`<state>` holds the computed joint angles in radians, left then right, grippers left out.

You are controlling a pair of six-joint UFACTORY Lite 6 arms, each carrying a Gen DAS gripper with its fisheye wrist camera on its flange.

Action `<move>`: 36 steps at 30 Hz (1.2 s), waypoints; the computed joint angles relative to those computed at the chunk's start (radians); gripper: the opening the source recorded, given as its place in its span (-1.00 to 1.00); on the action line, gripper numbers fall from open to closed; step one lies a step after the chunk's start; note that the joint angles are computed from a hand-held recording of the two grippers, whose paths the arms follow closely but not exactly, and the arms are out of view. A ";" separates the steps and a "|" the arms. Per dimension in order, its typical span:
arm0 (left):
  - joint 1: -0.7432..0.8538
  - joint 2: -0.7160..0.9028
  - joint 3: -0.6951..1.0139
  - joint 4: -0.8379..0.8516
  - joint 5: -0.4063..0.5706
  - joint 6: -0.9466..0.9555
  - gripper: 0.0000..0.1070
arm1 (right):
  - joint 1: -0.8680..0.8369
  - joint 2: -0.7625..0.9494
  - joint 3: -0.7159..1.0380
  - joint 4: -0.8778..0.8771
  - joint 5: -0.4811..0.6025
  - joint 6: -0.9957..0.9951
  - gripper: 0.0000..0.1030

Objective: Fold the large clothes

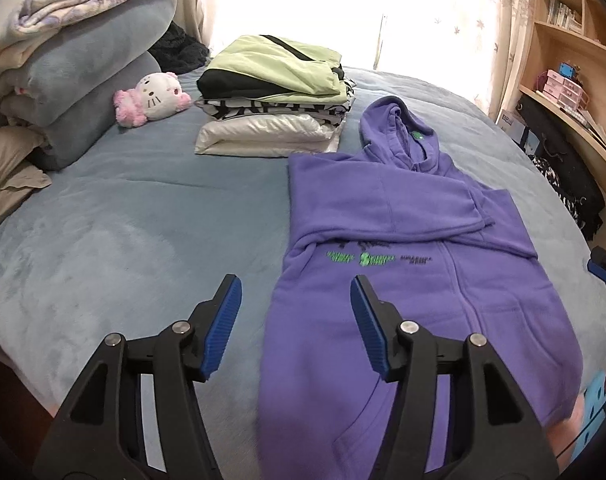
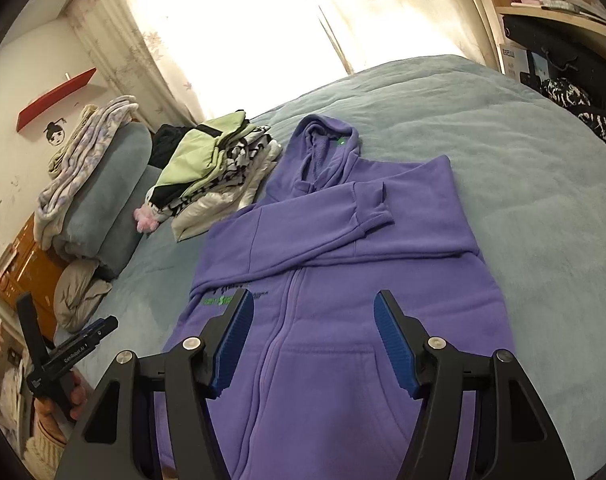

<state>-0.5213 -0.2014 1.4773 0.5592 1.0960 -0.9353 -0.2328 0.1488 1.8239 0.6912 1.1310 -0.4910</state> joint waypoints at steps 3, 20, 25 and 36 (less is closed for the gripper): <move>-0.043 -0.093 -0.082 0.018 0.038 -0.021 0.10 | -0.043 -0.091 -0.120 0.022 0.008 -0.077 0.28; -0.196 -0.714 -0.716 -0.092 0.046 -0.181 0.13 | -0.526 -0.337 -0.604 0.074 0.162 -0.621 0.29; -0.194 -0.785 -0.801 -0.133 -0.002 -0.196 0.13 | -0.653 -0.271 -0.623 0.052 0.175 -0.710 0.29; -0.251 -0.791 -0.880 -0.156 -0.106 -0.256 0.33 | -0.854 -0.077 -0.592 0.074 0.154 -0.815 0.29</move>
